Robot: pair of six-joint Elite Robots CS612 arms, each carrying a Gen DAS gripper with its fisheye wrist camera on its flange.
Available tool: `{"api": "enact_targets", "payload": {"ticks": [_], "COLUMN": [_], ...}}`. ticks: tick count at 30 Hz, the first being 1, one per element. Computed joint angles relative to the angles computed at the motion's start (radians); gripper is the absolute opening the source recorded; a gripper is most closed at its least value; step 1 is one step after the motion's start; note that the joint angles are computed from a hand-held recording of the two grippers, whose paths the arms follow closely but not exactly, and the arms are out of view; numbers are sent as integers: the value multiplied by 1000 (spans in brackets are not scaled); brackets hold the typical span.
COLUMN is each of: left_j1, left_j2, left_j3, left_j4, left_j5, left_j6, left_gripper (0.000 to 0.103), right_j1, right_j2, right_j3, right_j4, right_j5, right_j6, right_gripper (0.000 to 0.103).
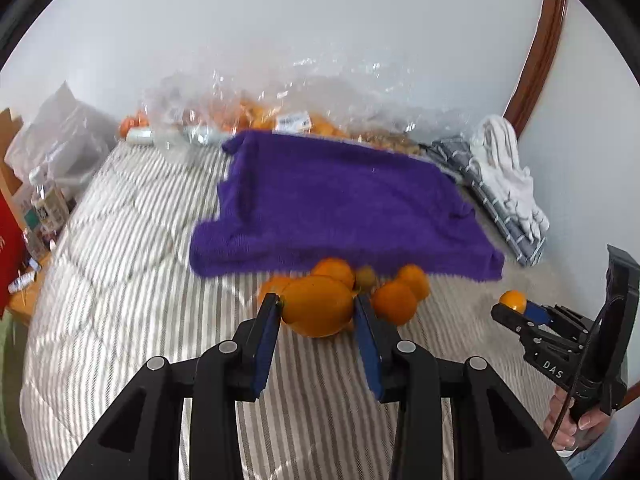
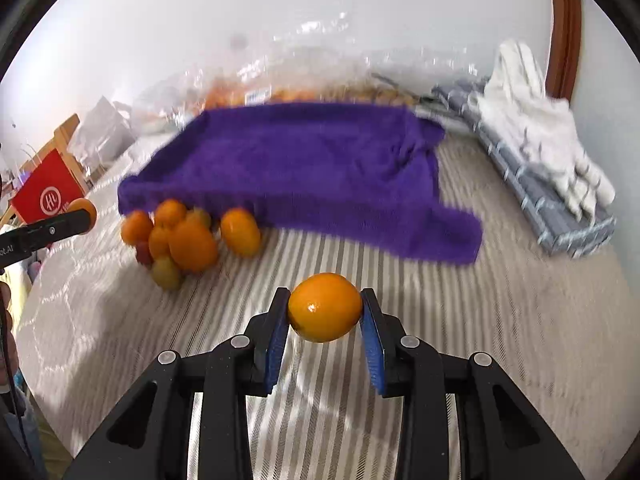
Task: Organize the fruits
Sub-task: 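Carry both held kumquats up and over onto the purple towel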
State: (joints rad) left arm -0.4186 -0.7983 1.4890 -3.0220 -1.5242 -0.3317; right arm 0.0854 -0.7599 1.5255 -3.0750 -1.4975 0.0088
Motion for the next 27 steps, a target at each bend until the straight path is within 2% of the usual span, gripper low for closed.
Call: {"api": "enact_targets", "payload": {"ticks": [6,11,21,27], "left_j1": [-1,2,13,24], "left_j2": [12,33,128,209], "left_j3": [-78,-150,-345,-486], "left_j4": [38,53,128,215], "left_j5": [37,70,155,135], "left_j6": [0,9,33,21], "left_gripper": [36,36,36,36], "right_j1": [-5,-9,-22,-26], "right_j2": [-1,25,143,224], "right_j3": [-65,-163,-398,-537], "right_j4": [1,30,126,219], "right_j5": [-7,-15,-14,-5], "right_j6": [21,26,17,16], "right_gripper": [35,35,35,35]}}
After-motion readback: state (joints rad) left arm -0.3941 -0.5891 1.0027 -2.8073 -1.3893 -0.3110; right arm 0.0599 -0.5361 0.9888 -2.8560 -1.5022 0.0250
